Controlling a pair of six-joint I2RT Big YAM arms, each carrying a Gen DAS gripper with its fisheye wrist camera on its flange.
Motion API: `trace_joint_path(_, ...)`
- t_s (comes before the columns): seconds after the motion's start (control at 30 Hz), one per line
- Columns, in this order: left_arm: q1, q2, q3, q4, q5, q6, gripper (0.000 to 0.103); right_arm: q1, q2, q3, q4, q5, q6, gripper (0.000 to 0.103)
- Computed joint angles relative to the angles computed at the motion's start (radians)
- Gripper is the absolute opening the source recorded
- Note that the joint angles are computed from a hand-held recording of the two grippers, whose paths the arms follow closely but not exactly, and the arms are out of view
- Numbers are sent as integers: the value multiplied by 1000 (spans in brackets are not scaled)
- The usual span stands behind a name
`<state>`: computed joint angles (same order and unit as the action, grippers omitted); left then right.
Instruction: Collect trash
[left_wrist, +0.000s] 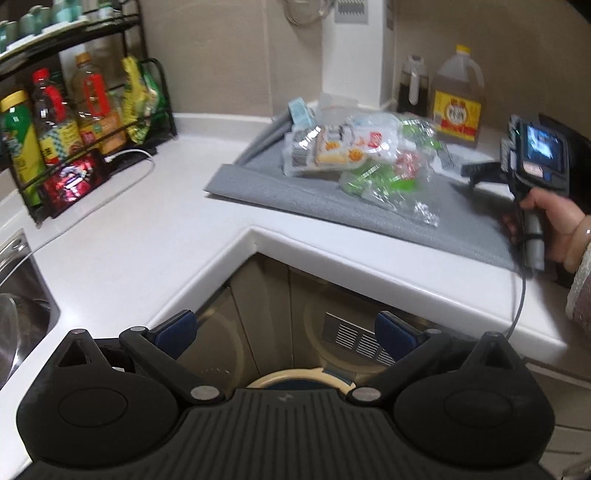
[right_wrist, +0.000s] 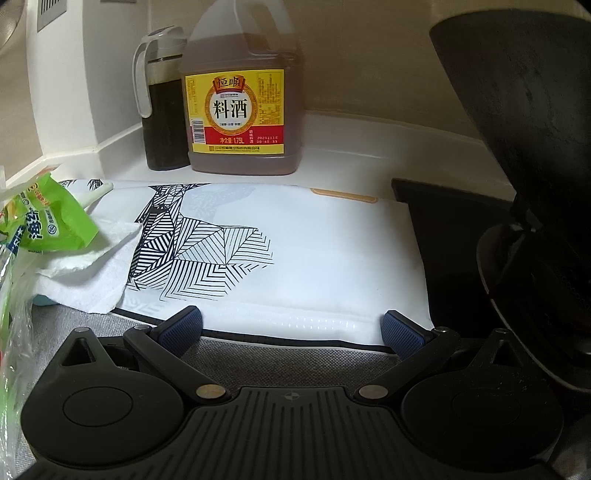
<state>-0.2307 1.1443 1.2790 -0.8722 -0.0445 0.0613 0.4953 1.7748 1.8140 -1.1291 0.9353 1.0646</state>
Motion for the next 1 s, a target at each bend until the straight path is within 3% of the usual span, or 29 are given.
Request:
trace_joint_path(0.1,16,-18,-10,-20,11,3,103,8,-46,-52,40,-42,-63,103)
trace_joint_path(0.17,26,-46,-34,-8,16,14,103,36,-69,-64,9,-35,3,103)
trace_joint_path(0.33,39,-104,-81,-6,46,49,103,225,-211,-247,211,146,-48,103)
trace_joint_path(0.4,33,-127,-101,-4,49,47,103,319,-266,-327,339,203,-101,103)
trace_joint_path(0.5,25,-156,-116,-9,89,82,103,439,-329,-431,560,237,-252,103)
trace_joint_path(0.63,10,-189,-135,-9,102,87,103,538,-336,-431,560,254,-336,103)
trace_joint_path(0.73,8,-210,-142,-3,104,77,103,588,-339,-439,619,297,-425,103)
trace_joint_path(0.87,13,-237,-150,9,106,79,103,615,-327,-425,654,330,-534,103)
trace_joint_path(1.0,30,-253,-154,11,117,76,103,622,-309,-413,695,326,-567,103)
